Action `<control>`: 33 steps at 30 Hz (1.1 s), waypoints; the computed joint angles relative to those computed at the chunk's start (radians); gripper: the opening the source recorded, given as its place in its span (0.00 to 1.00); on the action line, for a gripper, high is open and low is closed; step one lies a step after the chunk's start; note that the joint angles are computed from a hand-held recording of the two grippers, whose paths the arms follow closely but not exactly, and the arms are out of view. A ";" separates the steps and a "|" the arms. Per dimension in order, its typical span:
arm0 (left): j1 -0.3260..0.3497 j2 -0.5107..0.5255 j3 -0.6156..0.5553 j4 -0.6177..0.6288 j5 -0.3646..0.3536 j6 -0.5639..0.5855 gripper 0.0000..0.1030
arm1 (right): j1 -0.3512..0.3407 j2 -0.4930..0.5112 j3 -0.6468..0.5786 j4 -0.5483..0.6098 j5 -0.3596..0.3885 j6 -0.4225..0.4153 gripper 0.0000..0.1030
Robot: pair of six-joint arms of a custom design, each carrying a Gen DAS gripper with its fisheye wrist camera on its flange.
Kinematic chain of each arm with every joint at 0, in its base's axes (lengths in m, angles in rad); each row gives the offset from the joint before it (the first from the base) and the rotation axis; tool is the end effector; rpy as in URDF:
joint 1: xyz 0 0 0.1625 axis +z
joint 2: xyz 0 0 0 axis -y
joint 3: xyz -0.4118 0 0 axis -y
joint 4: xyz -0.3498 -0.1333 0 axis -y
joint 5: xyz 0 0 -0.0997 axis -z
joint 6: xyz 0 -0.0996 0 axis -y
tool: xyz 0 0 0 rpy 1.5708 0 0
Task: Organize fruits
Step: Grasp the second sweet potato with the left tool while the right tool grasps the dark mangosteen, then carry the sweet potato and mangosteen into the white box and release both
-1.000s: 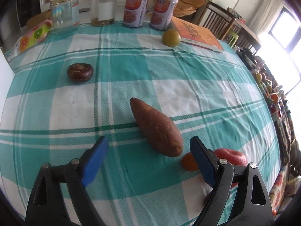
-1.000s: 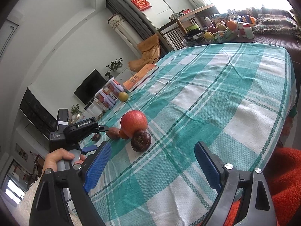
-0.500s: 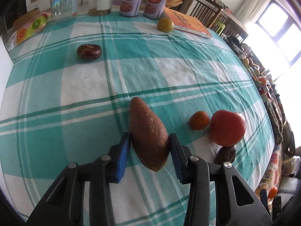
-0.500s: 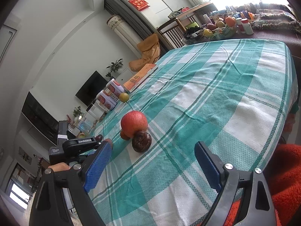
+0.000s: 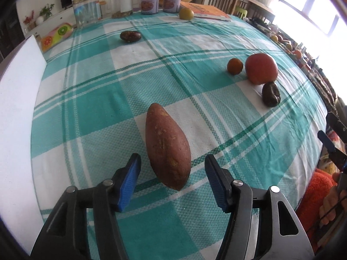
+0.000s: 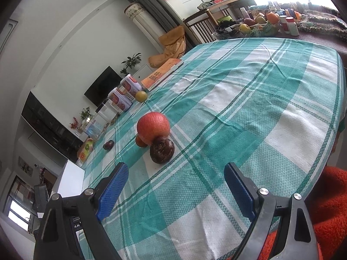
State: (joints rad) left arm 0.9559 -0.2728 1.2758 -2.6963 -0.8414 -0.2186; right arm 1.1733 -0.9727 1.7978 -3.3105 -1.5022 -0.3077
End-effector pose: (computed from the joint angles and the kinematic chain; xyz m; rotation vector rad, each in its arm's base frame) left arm -0.2365 -0.6810 -0.0830 0.4299 2.4353 -0.5207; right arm -0.1065 -0.6155 0.2642 -0.0733 -2.6144 1.2387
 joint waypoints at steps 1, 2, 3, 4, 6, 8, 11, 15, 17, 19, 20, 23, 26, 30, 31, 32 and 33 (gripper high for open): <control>0.001 0.007 -0.008 0.003 0.000 0.009 0.62 | 0.018 0.014 -0.044 0.070 -0.037 -0.024 0.87; 0.001 0.013 -0.017 0.003 -0.001 0.021 0.62 | 0.041 0.035 -0.098 0.147 -0.080 -0.064 0.87; -0.001 0.019 -0.023 0.000 0.000 0.032 0.61 | 0.068 0.068 -0.162 0.217 -0.142 -0.116 0.87; -0.002 0.025 -0.030 -0.002 0.005 0.038 0.58 | 0.092 0.104 -0.221 0.263 -0.198 -0.163 0.87; -0.010 0.037 -0.041 0.002 0.053 0.037 0.46 | 0.126 0.176 -0.318 0.300 -0.271 -0.249 0.87; -0.009 0.035 -0.035 -0.006 0.059 0.042 0.41 | 0.144 0.234 -0.393 0.330 -0.314 -0.294 0.84; 0.005 0.016 -0.003 -0.062 0.015 0.032 0.40 | 0.152 0.296 -0.457 0.329 -0.354 -0.342 0.60; 0.006 -0.009 0.064 -0.171 -0.017 0.035 0.40 | 0.129 0.247 -0.392 0.299 -0.277 -0.293 0.47; 0.002 -0.028 0.105 -0.217 -0.036 0.030 0.40 | 0.111 0.190 -0.310 0.271 -0.203 -0.275 0.47; -0.005 -0.049 0.148 -0.258 -0.051 0.025 0.40 | 0.092 0.138 -0.246 0.300 -0.123 -0.246 0.47; -0.007 -0.059 0.169 -0.275 -0.064 0.016 0.40 | 0.086 0.120 -0.222 0.317 -0.098 -0.238 0.47; -0.014 -0.106 0.247 -0.320 -0.120 -0.042 0.40 | 0.081 0.095 -0.177 0.345 -0.073 -0.222 0.47; -0.031 -0.188 0.367 -0.413 -0.166 -0.100 0.40 | 0.096 0.081 -0.145 0.378 -0.051 -0.216 0.47; -0.074 -0.339 0.554 -0.590 -0.119 -0.138 0.40 | 0.174 0.090 -0.128 0.467 -0.024 -0.245 0.47; -0.086 -0.375 0.594 -0.623 -0.074 -0.143 0.40 | 0.205 0.099 -0.122 0.488 -0.012 -0.263 0.47; -0.096 -0.409 0.627 -0.640 -0.021 -0.151 0.40 | 0.236 0.109 -0.117 0.508 0.001 -0.284 0.47; -0.102 -0.444 0.658 -0.642 0.035 -0.165 0.40 | 0.269 0.121 -0.117 0.532 0.012 -0.304 0.47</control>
